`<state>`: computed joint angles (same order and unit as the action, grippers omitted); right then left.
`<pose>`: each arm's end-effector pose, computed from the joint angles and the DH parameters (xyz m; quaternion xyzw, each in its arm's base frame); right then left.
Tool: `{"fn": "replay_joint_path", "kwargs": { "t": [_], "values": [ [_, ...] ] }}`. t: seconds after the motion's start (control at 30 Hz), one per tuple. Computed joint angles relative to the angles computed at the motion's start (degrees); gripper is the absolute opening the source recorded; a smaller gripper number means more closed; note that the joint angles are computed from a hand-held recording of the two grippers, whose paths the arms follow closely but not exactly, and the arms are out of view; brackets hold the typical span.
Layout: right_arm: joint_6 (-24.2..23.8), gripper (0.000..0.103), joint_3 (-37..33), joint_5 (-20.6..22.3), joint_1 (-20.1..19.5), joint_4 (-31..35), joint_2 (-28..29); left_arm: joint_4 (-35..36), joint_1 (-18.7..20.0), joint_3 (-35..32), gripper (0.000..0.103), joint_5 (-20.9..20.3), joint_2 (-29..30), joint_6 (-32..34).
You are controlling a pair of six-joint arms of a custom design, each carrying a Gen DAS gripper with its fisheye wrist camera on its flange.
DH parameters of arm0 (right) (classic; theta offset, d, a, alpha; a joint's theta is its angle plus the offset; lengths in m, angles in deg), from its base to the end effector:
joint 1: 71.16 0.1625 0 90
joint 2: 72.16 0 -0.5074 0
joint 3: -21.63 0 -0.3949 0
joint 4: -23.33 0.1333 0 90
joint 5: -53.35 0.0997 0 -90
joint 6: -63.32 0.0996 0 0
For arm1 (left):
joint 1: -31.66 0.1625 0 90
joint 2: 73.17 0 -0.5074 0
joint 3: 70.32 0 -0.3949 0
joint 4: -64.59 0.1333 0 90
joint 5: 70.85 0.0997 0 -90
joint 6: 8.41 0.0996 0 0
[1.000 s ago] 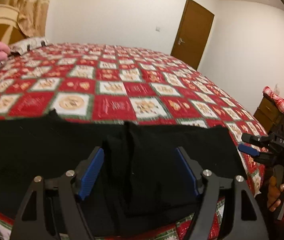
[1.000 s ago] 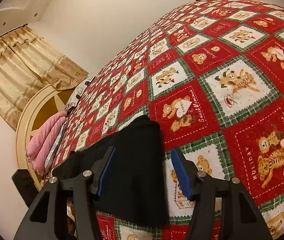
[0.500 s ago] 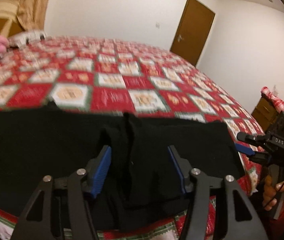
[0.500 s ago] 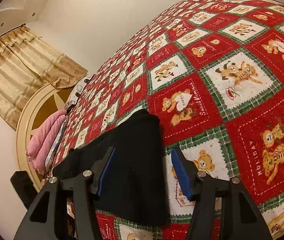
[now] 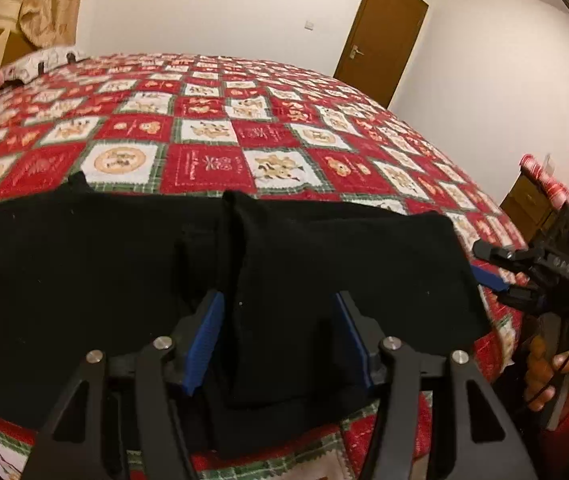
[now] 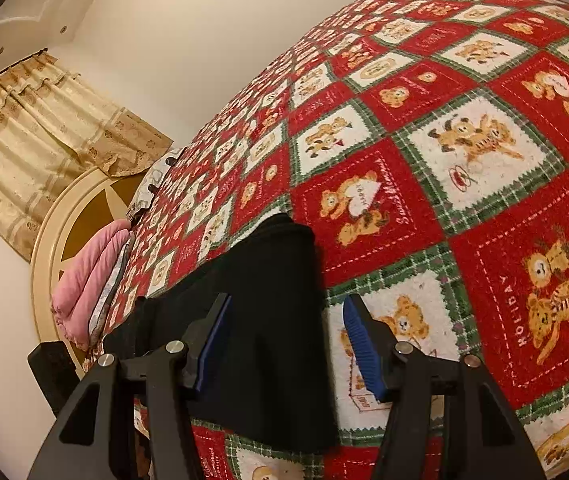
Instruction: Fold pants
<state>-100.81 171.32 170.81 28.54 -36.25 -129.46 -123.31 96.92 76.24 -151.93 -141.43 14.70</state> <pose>0.1329 -0.2592 0.0632 -0.1593 -0.8456 0.4995 0.1003 -0.0302 -0.4209 0.1879 0.3863 0.9034 -0.1708 0.0742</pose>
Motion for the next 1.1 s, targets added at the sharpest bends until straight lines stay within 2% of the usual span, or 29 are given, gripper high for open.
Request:
{"fn": "replay_joint_path", "kwargs": {
  "t": [0.03, 0.07, 0.1, 0.13, 0.2, 0.33, 0.43, 0.57, 0.63, 0.7, 0.77, 1.0, 1.1],
  "values": [
    [0.08, 0.059, 0.21, -0.15, -0.19, -0.29, -0.11, 2.82, 0.96, -0.91, 0.056, -2.06, -0.81, -1.35],
    [0.15, 0.059, 0.39, -0.18, -0.28, -0.57, -0.24, 5.92, 1.78, -1.86, 0.037, -3.88, -1.28, -2.61],
    [0.09, 0.059, 0.61, -0.34, -0.49, -0.98, -0.21, 9.55, 2.72, -3.11, 0.007, -5.41, -1.62, -4.26],
    [0.19, 0.059, 0.71, -0.28, -0.51, -1.10, -0.26, 12.10, 3.68, -4.00, 0.003, -6.93, -1.77, -5.38],
    [0.33, 0.059, 0.79, 0.19, -0.34, -1.22, -0.27, 11.41, 4.67, -3.94, 0.004, -8.46, -1.83, -6.21],
    [0.67, 0.059, 1.12, 0.50, -0.31, -1.89, -0.17, 7.82, 3.58, -2.04, 0.004, -7.91, -4.11, -5.61],
    [0.66, 0.059, 0.98, 0.40, -0.45, -1.66, 0.02, 4.59, 1.95, -0.19, 0.004, -4.89, -6.18, -4.82],
    [0.84, 0.059, 0.81, 0.42, -0.43, -1.70, 0.57, 6.06, 2.81, -0.37, 0.003, -1.84, -5.68, -5.22],
    [1.09, 0.059, 0.52, 0.82, -0.05, -1.34, 0.62, 8.67, 4.22, -1.53, 0.003, -4.28, -5.77, -5.58],
    [1.11, 0.059, 0.43, 0.87, -0.07, -1.21, 0.69, 9.21, 3.66, -1.64, 0.004, -4.88, -5.74, -4.65],
    [1.16, 0.059, 0.40, 0.79, -0.14, -1.17, 0.74, 8.12, 2.20, -1.23, 0.009, -2.84, -4.62, -3.53],
    [1.52, 0.059, 0.33, 0.64, 0.01, -0.80, 0.52, 6.24, 1.55, -0.80, 0.009, -0.66, -2.43, -3.37],
    [1.75, 0.058, 0.25, 1.00, 0.36, -0.75, 0.54, 9.35, 3.28, -1.84, 0.003, -4.44, -3.92, -3.90]
  ]
}}
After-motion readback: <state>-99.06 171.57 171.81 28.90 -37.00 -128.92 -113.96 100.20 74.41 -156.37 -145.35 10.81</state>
